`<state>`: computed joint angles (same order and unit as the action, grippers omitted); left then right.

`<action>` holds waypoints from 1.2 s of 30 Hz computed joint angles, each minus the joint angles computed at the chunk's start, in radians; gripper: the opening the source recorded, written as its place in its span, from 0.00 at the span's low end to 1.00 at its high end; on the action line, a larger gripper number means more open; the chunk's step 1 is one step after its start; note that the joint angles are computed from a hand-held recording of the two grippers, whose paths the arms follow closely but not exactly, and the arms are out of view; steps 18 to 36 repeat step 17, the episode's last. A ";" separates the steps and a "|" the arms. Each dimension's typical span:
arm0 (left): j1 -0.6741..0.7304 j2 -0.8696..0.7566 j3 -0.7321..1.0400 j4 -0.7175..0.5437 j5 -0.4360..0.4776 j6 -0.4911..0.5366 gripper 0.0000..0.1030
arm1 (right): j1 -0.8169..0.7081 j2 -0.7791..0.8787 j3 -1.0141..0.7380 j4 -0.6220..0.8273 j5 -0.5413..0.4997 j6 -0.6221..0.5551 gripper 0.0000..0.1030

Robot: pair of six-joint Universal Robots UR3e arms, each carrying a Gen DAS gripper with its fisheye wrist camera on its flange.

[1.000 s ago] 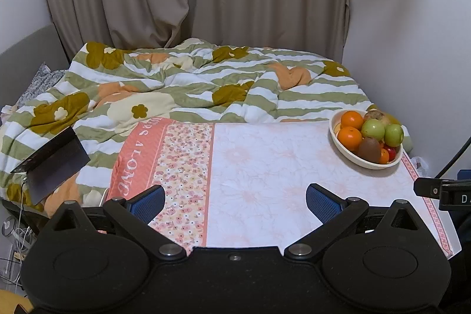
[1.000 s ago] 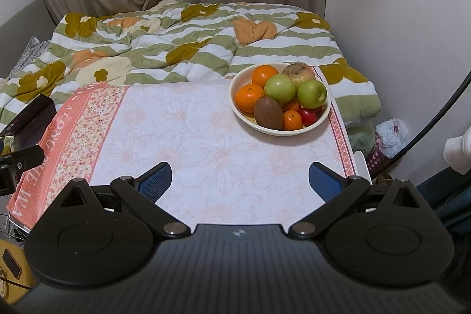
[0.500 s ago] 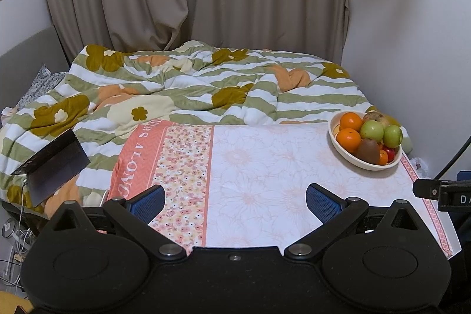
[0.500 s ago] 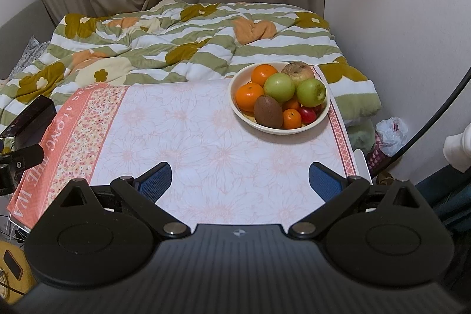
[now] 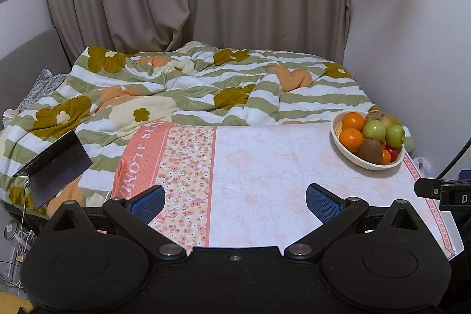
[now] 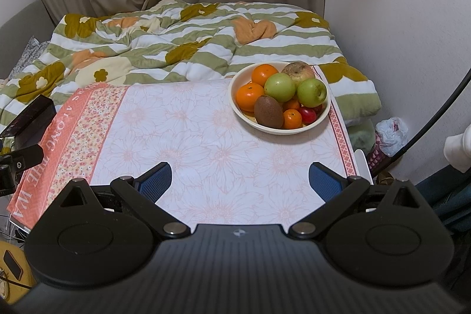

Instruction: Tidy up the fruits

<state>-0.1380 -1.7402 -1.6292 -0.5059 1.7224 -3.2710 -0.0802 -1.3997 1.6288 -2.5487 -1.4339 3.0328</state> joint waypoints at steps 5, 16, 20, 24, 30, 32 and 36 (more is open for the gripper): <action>0.011 -0.001 -0.002 -0.005 -0.011 -0.029 1.00 | -0.001 0.002 -0.002 0.001 0.002 0.001 1.00; 0.006 -0.015 0.008 0.000 0.029 -0.024 1.00 | -0.001 0.002 -0.006 0.007 0.002 0.004 1.00; 0.007 -0.016 0.010 -0.002 0.031 -0.021 1.00 | -0.001 0.003 -0.007 0.008 0.003 0.002 1.00; 0.007 -0.016 0.010 -0.002 0.031 -0.021 1.00 | -0.001 0.003 -0.007 0.008 0.003 0.002 1.00; 0.007 -0.016 0.010 -0.002 0.031 -0.021 1.00 | -0.001 0.003 -0.007 0.008 0.003 0.002 1.00; 0.007 -0.016 0.010 -0.002 0.031 -0.021 1.00 | -0.001 0.003 -0.007 0.008 0.003 0.002 1.00; 0.007 -0.016 0.010 -0.002 0.031 -0.021 1.00 | -0.001 0.003 -0.007 0.008 0.003 0.002 1.00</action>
